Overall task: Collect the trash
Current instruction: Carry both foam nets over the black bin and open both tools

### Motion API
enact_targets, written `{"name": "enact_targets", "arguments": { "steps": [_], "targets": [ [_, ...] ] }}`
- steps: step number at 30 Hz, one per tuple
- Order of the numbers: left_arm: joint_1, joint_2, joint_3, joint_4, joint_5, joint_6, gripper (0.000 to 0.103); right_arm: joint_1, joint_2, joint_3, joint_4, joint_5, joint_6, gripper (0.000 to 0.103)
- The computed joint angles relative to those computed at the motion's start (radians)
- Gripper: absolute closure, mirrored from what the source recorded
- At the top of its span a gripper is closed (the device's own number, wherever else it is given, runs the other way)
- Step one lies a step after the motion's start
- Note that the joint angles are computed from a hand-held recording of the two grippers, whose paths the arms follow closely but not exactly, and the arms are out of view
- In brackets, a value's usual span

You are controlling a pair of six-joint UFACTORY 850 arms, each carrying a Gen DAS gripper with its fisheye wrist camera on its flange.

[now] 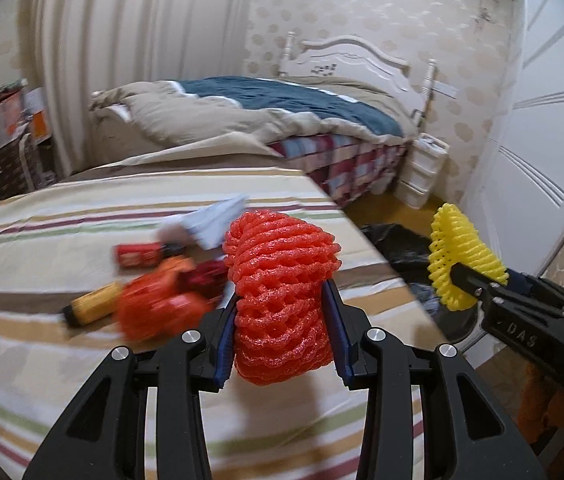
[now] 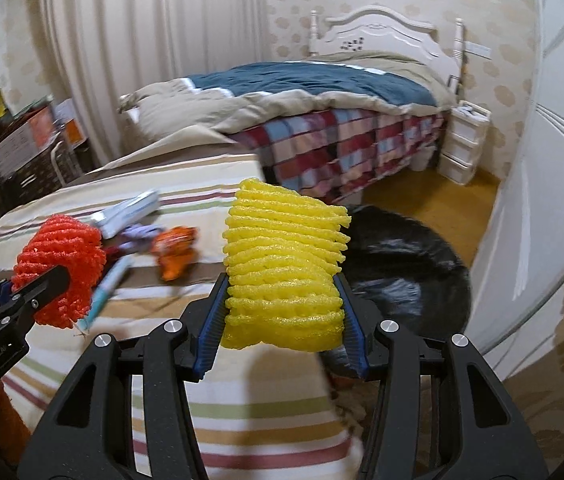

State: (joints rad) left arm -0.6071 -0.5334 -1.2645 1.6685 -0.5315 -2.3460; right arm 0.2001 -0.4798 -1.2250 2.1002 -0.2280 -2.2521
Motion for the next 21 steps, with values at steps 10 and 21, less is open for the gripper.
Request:
{"name": "enact_targets", "arguments": {
  "steps": [10,21],
  "targets": [
    [0.019,-0.213,-0.299,-0.161,0.103,0.287,0.063,-0.068,-0.147,-0.169,-0.209,0.043,0.234,0.053],
    [0.043,-0.416,-0.624,-0.548,0.117,0.753,0.063,-0.1,-0.261,-0.31,-0.541,0.068,0.58,0.052]
  ]
}}
